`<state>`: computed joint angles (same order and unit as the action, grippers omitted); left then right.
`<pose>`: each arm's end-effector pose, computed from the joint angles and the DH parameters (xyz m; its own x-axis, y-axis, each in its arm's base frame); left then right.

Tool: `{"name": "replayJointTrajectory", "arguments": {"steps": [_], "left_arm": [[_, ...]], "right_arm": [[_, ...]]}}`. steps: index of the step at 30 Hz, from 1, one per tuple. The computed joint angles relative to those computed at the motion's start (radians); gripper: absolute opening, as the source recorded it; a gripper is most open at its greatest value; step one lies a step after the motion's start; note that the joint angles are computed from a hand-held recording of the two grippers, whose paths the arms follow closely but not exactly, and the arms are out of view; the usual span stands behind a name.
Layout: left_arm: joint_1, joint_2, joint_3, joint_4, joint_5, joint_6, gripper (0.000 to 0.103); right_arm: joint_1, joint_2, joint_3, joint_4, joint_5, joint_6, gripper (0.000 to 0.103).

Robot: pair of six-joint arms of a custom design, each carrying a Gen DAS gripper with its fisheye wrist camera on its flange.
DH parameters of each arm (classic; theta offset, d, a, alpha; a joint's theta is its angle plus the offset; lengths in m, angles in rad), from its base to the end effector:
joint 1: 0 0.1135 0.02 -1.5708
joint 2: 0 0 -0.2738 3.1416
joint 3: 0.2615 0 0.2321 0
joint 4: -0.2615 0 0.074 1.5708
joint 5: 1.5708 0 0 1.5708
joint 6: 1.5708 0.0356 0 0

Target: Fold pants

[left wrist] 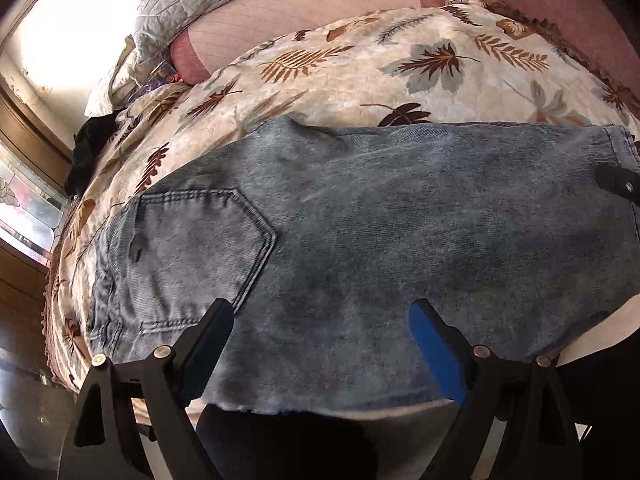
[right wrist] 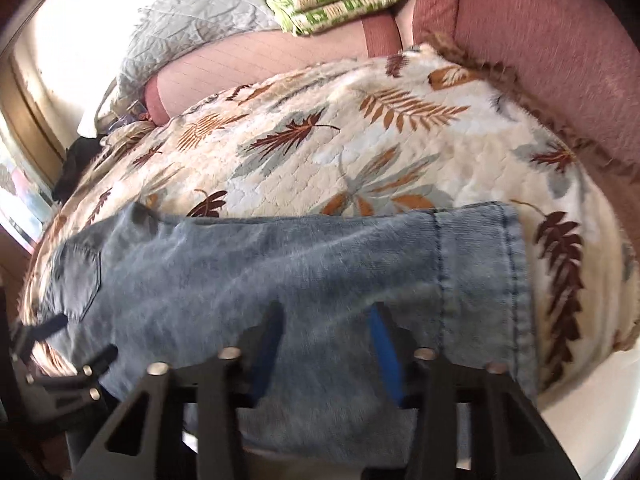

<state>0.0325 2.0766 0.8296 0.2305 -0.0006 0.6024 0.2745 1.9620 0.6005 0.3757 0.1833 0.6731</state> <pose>0.3384 0.0110 0.0664 -0.7188 0.5436 -0.4334 0.4545 0.8392 0.2987 0.2808 0.0723 0.0689 -0.7332 0.4303 -0.5265 0.3677 0.9022 0.2254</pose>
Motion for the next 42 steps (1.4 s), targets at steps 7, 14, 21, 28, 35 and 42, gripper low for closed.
{"name": "replayJointTrajectory", "arguments": {"steps": [7,14,21,28,35,42], "left_arm": [[-0.012,0.081,0.069,-0.034,-0.019,-0.014,0.09],[0.016,0.09,0.091,-0.081,0.011,0.011,0.091],[0.02,0.073,0.055,-0.064,-0.003,0.029,0.091],[0.015,0.023,-0.012,-0.041,-0.022,0.029,0.091],[-0.025,-0.015,-0.072,-0.011,0.003,0.03,0.091],[0.001,0.027,-0.018,-0.072,0.001,0.035,0.091]], "right_arm": [[-0.039,0.152,0.172,-0.046,-0.035,-0.041,0.041],[-0.141,0.175,0.149,0.003,-0.066,-0.003,0.005],[-0.257,0.067,-0.064,0.144,-0.108,0.032,0.005],[-0.467,-0.177,-0.337,0.266,-0.239,0.014,0.011],[-0.3,-0.249,-0.38,0.229,-0.334,-0.01,0.011],[0.018,-0.056,-0.231,0.217,-0.228,0.058,0.012]]}}
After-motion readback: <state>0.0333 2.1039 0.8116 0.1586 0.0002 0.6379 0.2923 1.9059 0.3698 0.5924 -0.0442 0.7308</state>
